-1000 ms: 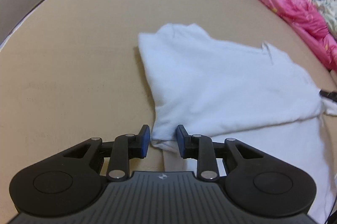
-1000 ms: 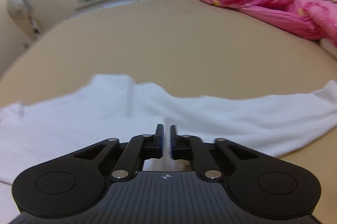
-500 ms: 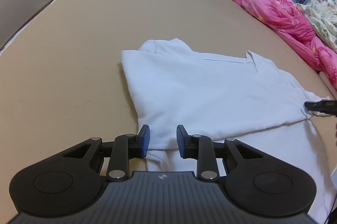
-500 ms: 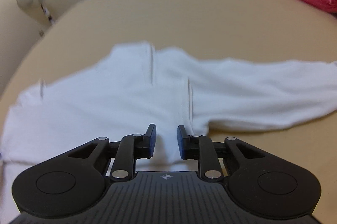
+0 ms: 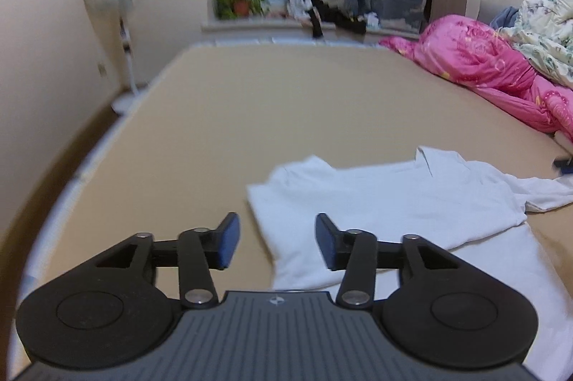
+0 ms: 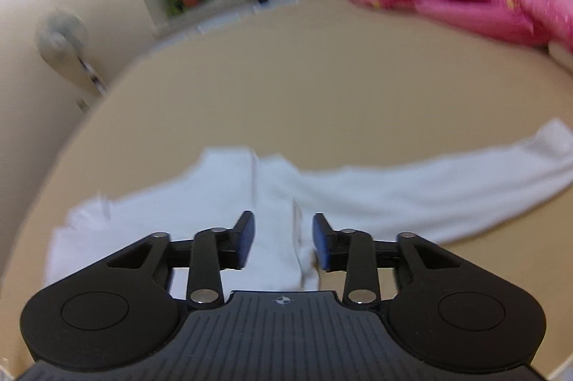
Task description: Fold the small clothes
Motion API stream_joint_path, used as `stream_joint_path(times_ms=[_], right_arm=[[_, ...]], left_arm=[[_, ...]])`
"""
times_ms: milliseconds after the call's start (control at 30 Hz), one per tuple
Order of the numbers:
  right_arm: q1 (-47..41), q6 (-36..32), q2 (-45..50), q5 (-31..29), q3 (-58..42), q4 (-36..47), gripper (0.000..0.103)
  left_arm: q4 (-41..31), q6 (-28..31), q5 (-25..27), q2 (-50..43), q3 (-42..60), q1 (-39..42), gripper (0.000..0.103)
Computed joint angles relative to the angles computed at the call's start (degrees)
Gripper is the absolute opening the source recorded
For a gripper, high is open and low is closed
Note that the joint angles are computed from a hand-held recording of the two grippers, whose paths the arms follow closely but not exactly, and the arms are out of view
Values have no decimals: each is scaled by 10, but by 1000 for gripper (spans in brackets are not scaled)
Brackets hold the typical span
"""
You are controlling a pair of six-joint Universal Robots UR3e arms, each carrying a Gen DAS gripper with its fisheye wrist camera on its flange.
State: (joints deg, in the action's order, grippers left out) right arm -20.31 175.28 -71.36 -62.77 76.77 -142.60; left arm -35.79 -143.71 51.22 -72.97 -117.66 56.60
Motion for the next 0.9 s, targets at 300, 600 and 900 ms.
stream_joint_path(times_ms=[300, 600, 900], right_arm=[[-100, 8, -78, 43, 199, -182, 48], [-135, 11, -43, 0, 170, -110, 48], [-147, 11, -43, 2, 187, -121, 48]], left_arm=[[-20, 64, -38, 246, -184, 131, 86], [90, -15, 156, 112, -170, 5, 87], [93, -45, 191, 29, -127, -25, 88]])
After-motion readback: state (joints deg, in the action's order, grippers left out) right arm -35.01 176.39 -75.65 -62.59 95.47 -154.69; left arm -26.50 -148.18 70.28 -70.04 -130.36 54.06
